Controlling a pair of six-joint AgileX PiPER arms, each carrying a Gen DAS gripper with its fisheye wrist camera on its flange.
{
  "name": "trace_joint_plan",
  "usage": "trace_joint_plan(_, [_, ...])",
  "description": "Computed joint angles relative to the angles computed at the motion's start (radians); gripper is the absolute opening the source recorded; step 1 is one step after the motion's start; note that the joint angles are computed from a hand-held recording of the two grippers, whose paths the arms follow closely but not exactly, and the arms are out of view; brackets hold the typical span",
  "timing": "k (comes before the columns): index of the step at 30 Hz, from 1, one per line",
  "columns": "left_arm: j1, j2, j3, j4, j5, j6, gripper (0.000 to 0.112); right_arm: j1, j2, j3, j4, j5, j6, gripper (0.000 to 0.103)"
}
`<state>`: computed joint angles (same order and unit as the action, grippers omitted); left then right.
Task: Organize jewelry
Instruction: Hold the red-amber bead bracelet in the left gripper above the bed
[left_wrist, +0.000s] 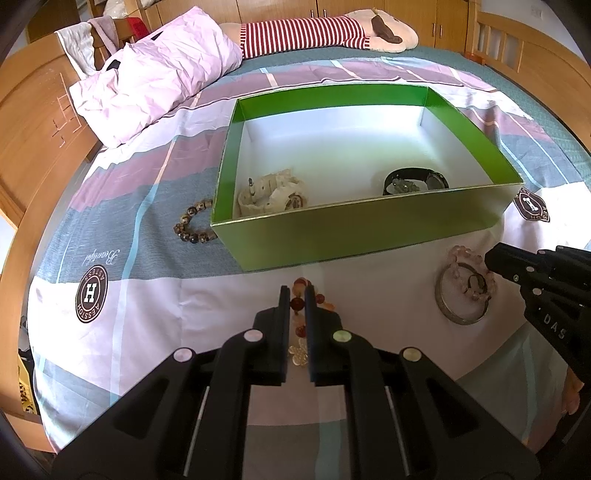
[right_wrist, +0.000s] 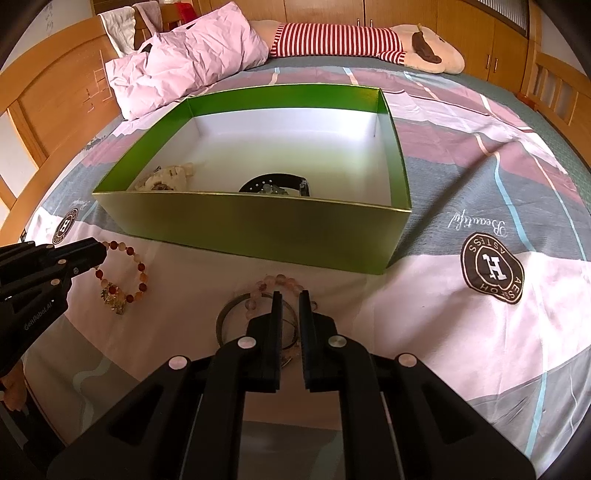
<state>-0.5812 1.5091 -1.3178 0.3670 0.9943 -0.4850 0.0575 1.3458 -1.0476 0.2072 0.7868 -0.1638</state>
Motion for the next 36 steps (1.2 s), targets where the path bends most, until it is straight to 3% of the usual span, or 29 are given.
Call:
trace_joint_plan(21, [0.001, -0.012, -0.007, 0.004, 0.000, -0.007, 0.008, -0.007, -0.021, -0.003, 0.018, 0.001, -0.010, 0.008])
trace_joint_plan(32, [0.052, -0.084, -0.079, -0.072, 0.014, 0.051, 0.008, -0.092, -0.101, -0.107, 0.200, 0.099, -0.147, 0.008])
trace_joint_plan(36, [0.068, -0.075, -0.082, -0.087, 0.018, 0.056, 0.008, -0.048, -0.055, -0.113, 0.099, 0.106, -0.084, 0.009])
